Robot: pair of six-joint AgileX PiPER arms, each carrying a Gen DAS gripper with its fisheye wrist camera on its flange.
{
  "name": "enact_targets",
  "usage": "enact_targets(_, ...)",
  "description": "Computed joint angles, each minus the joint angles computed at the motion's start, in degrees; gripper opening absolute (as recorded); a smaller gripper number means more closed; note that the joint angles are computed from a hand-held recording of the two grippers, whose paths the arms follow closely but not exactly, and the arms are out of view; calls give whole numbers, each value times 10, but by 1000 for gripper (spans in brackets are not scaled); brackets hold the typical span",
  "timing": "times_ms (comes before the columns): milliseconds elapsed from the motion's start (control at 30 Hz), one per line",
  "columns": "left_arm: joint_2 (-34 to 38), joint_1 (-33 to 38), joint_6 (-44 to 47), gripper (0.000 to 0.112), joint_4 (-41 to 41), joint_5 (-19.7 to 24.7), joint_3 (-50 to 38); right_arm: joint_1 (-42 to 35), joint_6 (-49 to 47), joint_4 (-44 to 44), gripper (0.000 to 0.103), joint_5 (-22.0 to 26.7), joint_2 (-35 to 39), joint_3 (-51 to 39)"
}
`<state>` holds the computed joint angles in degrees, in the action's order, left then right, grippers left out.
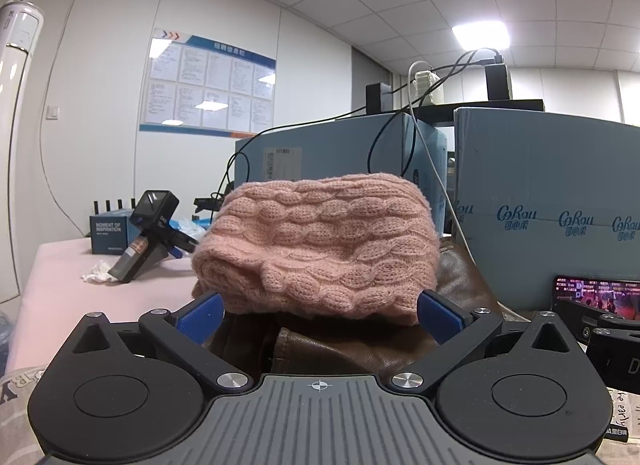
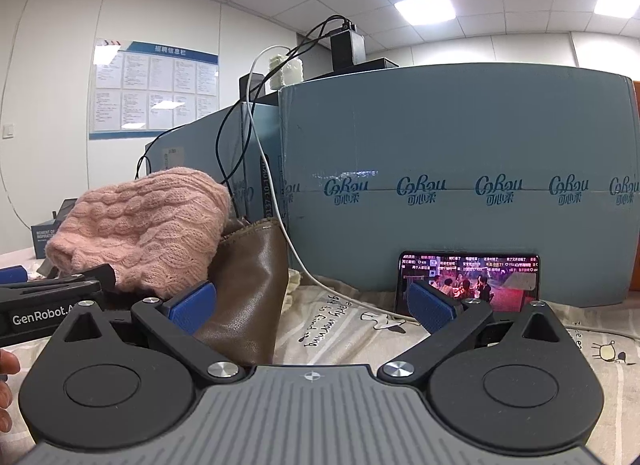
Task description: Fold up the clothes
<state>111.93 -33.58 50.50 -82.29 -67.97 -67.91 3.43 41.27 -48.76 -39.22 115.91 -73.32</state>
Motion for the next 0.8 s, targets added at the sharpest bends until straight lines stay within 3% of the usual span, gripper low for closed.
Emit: enact_targets(800,0,0,-5,103,5,-1,2,4,27,-28,103,15,7,-16)
